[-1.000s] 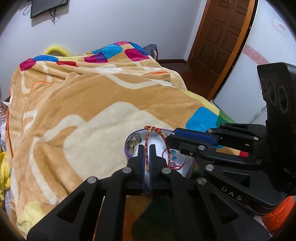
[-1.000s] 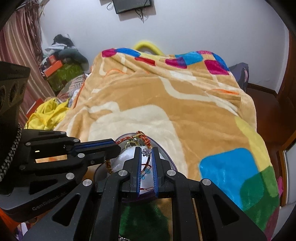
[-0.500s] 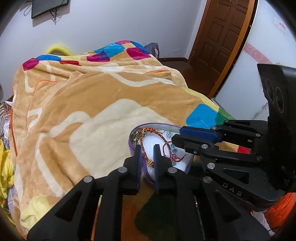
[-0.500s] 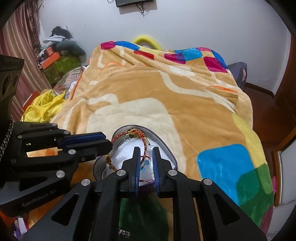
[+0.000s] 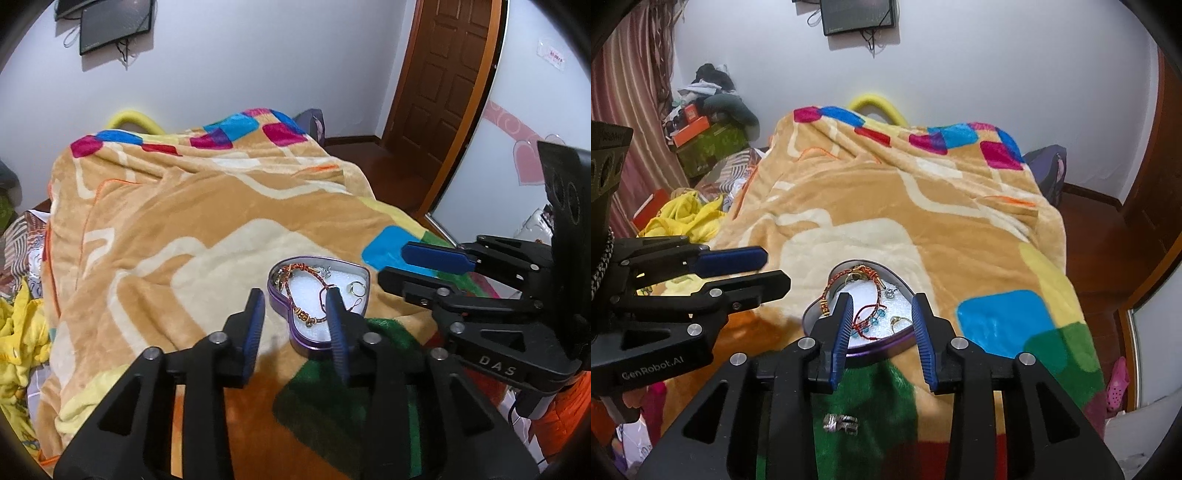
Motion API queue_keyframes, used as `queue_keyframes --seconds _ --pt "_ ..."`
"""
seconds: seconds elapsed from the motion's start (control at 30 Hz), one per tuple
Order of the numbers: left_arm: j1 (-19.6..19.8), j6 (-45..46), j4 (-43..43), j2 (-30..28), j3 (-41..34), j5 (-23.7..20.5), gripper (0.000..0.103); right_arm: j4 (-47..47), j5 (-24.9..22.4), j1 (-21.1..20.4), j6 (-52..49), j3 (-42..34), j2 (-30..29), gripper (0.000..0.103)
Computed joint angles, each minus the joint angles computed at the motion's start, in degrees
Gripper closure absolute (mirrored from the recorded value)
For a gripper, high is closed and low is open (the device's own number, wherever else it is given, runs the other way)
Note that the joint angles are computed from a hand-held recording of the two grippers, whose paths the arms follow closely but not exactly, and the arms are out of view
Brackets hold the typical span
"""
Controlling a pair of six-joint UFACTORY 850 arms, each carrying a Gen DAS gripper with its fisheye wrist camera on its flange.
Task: Organize jewelry
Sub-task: 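Grasp the silver heart pendant with the left tool while the right tool grasps the small silver ring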
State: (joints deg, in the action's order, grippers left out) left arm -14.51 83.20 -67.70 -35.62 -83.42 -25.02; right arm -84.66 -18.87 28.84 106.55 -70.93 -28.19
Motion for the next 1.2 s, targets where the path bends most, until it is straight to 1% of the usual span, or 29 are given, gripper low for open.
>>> queue_keyframes --seconds 0.23,0.43,0.57,0.83,1.0,1.1,1.2 --pt "0.9 3.3 -3.6 3.4 3.8 -0.5 0.064 -3.7 -2.4 1.8 5.2 3.1 2.9 0.073" --pt "1.2 6.5 -5.6 5.9 7.4 -0.5 0.064 -5.2 -3.1 2.8 8.6 5.6 4.5 0.073" --pt "1.3 6.4 -5.1 6.7 9.2 -0.7 0.064 -5.0 -2.6 3.0 9.9 6.6 4.5 0.073" --pt "-0.1 0.2 1.8 4.5 9.8 -0.7 0.064 -4.8 -0.7 3.0 13.1 9.6 4.4 0.073" --pt "-1.6 0.0 3.1 3.3 10.4 0.2 0.064 -5.3 0.9 2.4 15.5 11.5 4.7 0.073" --pt "-2.4 -0.8 4.6 2.3 10.1 -0.1 0.064 -7.1 1.6 2.0 18.8 12.9 5.1 0.073" --pt "-3.2 -2.0 6.6 1.3 9.5 -0.3 0.064 -6.9 2.0 1.9 19.4 13.6 5.3 0.073"
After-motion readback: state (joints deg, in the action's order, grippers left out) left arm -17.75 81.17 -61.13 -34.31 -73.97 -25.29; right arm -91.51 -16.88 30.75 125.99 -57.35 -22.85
